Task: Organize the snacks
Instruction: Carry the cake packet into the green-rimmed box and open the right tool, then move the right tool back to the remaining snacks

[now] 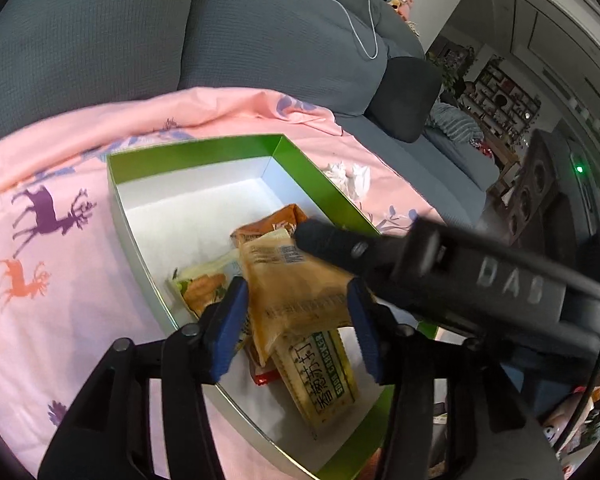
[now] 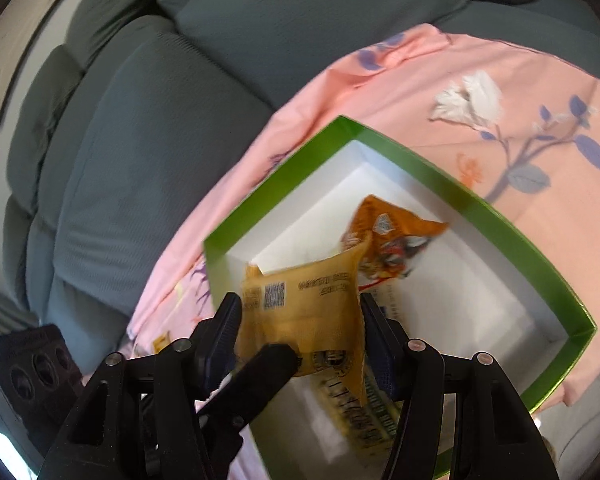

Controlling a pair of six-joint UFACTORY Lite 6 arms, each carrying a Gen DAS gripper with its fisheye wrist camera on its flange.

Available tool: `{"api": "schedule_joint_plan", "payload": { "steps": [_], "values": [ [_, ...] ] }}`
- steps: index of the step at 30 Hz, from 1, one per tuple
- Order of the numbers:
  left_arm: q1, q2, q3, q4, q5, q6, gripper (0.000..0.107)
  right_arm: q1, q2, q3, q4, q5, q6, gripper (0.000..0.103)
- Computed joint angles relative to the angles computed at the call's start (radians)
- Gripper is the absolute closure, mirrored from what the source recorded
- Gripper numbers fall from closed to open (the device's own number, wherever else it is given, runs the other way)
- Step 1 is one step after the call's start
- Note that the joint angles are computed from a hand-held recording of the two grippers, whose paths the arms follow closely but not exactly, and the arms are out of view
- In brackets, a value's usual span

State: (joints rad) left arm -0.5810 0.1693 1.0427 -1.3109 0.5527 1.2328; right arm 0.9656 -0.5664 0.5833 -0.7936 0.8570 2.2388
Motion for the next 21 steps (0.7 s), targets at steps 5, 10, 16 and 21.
{"api": "schedule_joint_plan", "payload": {
  "steps": [5,10,16,21],
  "values": [
    [0.115,-0.079,-0.070,-0.078,0.102,0.080,0.030,0.106,-0.035,-0.004,-0.117,0.128,0.137,0.035],
    [0.252,-0.181,-0.141,-0.047,0.133,0.069,0.022,0.114,0.042,0.059,-0.145,0.103,0.115,0.031],
    [0.517,-0.268,-0.204,0.096,0.175,0.050,0.018,0.118,0.217,0.192,-0.176,0.060,0.048,0.022],
    [0.732,-0.246,-0.197,0.238,0.207,0.065,0.018,0.095,0.395,0.333,-0.188,-0.023,-0.043,0.019]
  ]
}}
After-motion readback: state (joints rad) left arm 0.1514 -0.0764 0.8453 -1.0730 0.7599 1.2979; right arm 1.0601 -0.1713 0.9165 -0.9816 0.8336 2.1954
